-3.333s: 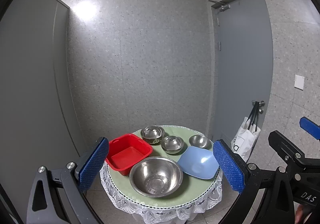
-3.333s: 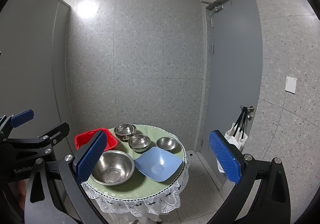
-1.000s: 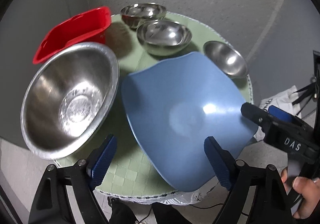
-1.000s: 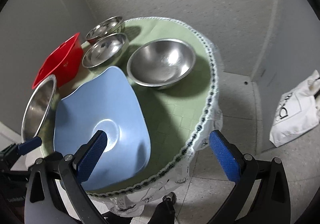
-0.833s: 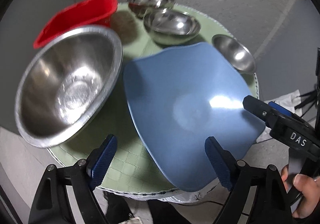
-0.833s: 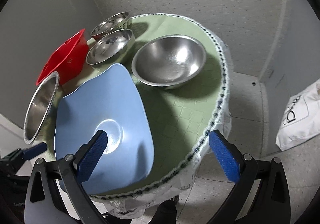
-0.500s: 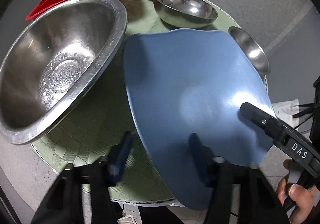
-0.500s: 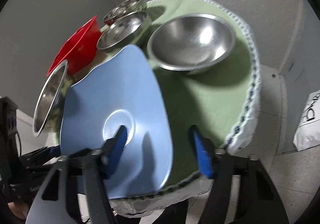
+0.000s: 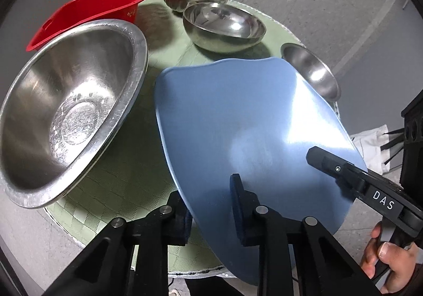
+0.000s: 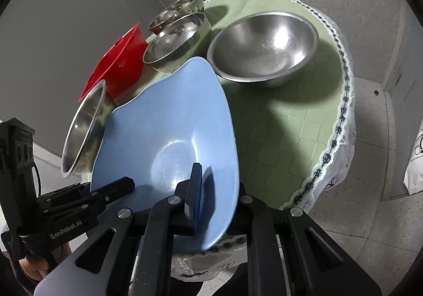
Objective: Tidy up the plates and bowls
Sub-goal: 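Close both grippers on the light-blue bowl rim and lift it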
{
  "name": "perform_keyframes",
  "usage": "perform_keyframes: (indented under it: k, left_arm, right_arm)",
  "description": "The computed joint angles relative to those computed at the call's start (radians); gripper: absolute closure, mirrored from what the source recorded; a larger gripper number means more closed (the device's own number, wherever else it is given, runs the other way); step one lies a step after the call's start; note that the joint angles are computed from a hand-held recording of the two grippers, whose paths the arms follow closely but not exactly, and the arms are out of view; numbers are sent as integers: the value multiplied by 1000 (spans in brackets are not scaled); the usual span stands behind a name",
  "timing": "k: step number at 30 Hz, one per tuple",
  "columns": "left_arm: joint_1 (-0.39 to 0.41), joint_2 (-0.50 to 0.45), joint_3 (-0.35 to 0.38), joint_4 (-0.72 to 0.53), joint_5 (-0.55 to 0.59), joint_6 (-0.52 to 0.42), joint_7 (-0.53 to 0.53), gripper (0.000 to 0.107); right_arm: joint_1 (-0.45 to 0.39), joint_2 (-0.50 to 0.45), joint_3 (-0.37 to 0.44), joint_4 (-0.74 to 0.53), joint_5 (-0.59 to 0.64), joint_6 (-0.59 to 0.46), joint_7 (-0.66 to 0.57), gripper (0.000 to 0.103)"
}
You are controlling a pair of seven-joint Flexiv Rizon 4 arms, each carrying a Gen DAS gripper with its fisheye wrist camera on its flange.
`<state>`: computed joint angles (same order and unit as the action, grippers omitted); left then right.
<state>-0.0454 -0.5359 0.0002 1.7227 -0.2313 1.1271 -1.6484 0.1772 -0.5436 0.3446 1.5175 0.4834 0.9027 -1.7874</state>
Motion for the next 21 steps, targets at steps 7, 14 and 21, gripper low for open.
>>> perform_keyframes:
  k: [7, 14, 21]
  left_arm:
    - [4, 46, -11, 39, -4, 27, 26, 85]
    - [17, 100, -29, 69, -37, 64, 77, 85]
    - [48, 162, -33, 89, -72, 130, 148, 85]
  right_arm:
    - [-6, 43, -1, 28, 10, 23, -4, 91]
    - [-10, 92, -5, 28, 22, 35, -31, 90]
    - [33, 111, -10, -25, 18, 91, -22, 90]
